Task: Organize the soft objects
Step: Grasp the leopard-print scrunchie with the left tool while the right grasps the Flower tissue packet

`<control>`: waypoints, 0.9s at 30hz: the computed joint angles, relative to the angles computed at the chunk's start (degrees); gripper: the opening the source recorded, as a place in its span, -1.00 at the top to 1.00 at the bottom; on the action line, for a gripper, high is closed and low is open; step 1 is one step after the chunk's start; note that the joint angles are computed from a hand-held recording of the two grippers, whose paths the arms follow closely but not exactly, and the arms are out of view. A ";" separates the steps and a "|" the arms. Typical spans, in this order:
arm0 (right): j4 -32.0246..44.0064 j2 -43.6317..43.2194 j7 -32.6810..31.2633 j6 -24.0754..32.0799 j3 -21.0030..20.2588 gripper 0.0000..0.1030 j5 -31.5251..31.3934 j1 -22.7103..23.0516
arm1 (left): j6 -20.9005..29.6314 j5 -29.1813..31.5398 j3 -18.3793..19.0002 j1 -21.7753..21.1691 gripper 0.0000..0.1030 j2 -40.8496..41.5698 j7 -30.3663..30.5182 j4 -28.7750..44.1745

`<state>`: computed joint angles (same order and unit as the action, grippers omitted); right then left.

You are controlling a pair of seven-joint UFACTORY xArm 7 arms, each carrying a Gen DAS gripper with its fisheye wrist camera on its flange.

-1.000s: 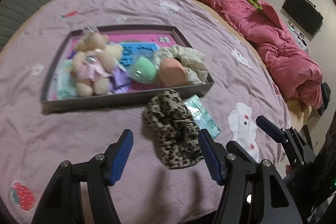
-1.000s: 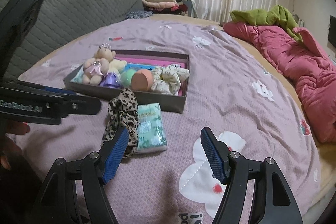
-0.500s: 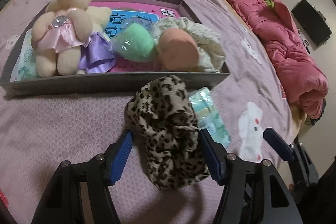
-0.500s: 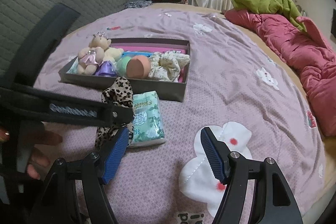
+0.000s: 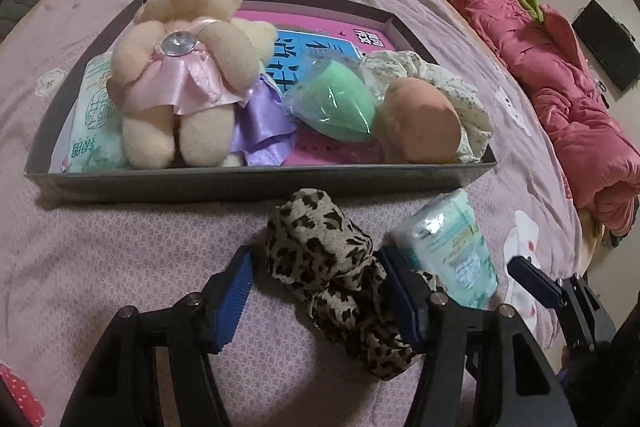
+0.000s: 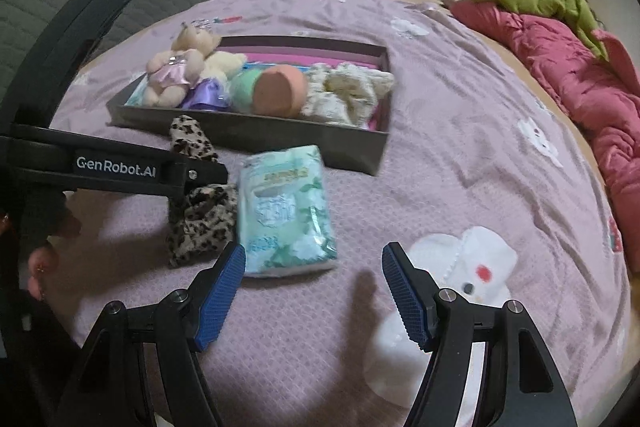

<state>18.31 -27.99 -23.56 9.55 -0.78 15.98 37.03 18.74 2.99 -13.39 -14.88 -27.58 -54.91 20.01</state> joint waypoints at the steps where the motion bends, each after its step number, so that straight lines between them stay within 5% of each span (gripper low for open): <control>1: 0.14 0.57 -0.17 -0.55 0.08 -0.41 -0.06 0.28 | -0.20 0.06 0.00 -0.03 -0.22 0.08 0.07 -0.07; 14: 3.25 11.07 0.38 -7.51 1.52 -0.41 -1.56 0.87 | -3.25 -0.54 -0.12 0.29 -0.22 0.25 -1.21 -1.68; 22: 4.86 11.94 -8.34 -9.42 -14.51 -0.03 8.64 16.02 | -3.31 0.46 -1.67 2.16 0.04 0.09 -5.02 -1.78; 27: 4.95 11.55 -11.52 -9.73 -15.19 -0.02 12.54 17.50 | -4.55 0.24 -0.83 2.05 0.25 -0.34 -6.42 -2.67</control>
